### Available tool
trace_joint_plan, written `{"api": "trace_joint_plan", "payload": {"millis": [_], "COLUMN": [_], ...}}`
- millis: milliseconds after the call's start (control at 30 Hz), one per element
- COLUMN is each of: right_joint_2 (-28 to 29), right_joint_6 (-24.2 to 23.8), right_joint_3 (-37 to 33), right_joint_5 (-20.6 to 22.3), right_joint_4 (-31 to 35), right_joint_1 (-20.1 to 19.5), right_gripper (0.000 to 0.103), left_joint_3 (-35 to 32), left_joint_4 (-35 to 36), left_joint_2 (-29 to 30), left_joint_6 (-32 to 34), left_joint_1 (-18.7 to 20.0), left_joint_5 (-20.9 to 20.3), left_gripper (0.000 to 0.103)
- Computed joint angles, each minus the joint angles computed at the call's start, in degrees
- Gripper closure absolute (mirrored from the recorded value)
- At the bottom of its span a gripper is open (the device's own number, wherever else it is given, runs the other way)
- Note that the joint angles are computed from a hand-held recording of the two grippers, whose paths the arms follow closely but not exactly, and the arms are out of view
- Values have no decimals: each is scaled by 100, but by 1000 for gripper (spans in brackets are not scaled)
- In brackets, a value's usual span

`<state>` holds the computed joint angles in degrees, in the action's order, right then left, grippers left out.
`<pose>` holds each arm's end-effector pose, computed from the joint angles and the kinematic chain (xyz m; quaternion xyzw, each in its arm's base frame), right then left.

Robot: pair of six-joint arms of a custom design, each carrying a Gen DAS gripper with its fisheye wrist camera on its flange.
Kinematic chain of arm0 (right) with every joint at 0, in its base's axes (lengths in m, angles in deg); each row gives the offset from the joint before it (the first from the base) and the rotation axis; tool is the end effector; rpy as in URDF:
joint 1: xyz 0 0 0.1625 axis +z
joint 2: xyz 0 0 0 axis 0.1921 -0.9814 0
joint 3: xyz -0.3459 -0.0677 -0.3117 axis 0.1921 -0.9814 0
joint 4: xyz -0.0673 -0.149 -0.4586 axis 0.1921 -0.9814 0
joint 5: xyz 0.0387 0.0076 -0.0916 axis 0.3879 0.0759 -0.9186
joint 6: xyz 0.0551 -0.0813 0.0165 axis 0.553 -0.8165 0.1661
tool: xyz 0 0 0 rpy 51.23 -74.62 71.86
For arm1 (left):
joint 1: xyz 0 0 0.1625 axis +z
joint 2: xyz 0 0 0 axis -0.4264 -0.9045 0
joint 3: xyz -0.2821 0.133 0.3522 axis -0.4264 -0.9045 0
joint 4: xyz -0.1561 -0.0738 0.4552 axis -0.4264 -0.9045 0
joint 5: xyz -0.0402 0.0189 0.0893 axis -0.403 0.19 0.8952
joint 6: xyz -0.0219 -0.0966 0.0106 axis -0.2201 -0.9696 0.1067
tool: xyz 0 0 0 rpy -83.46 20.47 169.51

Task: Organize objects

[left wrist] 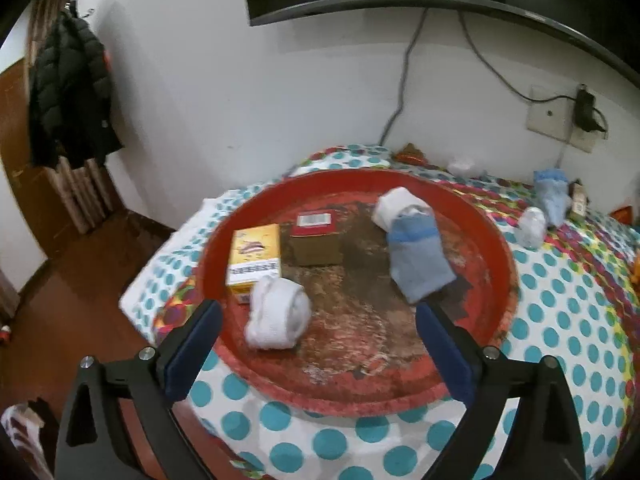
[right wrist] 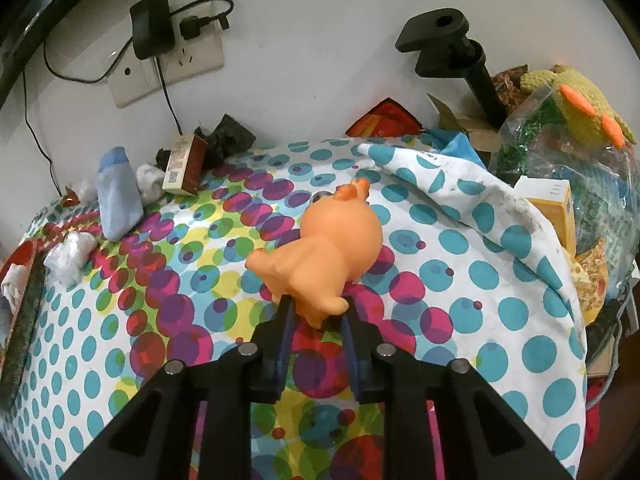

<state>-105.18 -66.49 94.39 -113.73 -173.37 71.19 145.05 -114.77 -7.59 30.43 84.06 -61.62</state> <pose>-0.0069 -0.4858 0.2242 -0.2242 -0.7471 0.4708 0.4122 -0.1461 -0.6283 0.1527 0.3024 0.8298 -0.3426 0.3203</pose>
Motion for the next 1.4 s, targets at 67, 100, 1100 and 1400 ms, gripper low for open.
{"api": "trace_joint_plan", "payload": {"millis": [67, 100, 1100, 1400], "right_joint_2": [-82, -74, -1434, -1087], "right_joint_6": [145, 185, 5323, 5123], "right_joint_3": [82, 97, -217, -916], "right_joint_5": [103, 100, 1732, 687], "right_joint_4": [52, 12, 2830, 4149], "right_joint_1": [-43, -32, -657, -401], "right_gripper": [75, 70, 43, 45], "left_joint_3": [7, 1, -148, -223], "left_joint_4": [-4, 28, 179, 302], "left_joint_2": [6, 9, 129, 151], "left_joint_6": [-4, 3, -113, -214], "left_joint_1": [27, 44, 264, 331], "left_joint_5": [-91, -126, -126, -115], "left_gripper": [5, 5, 5, 5]}}
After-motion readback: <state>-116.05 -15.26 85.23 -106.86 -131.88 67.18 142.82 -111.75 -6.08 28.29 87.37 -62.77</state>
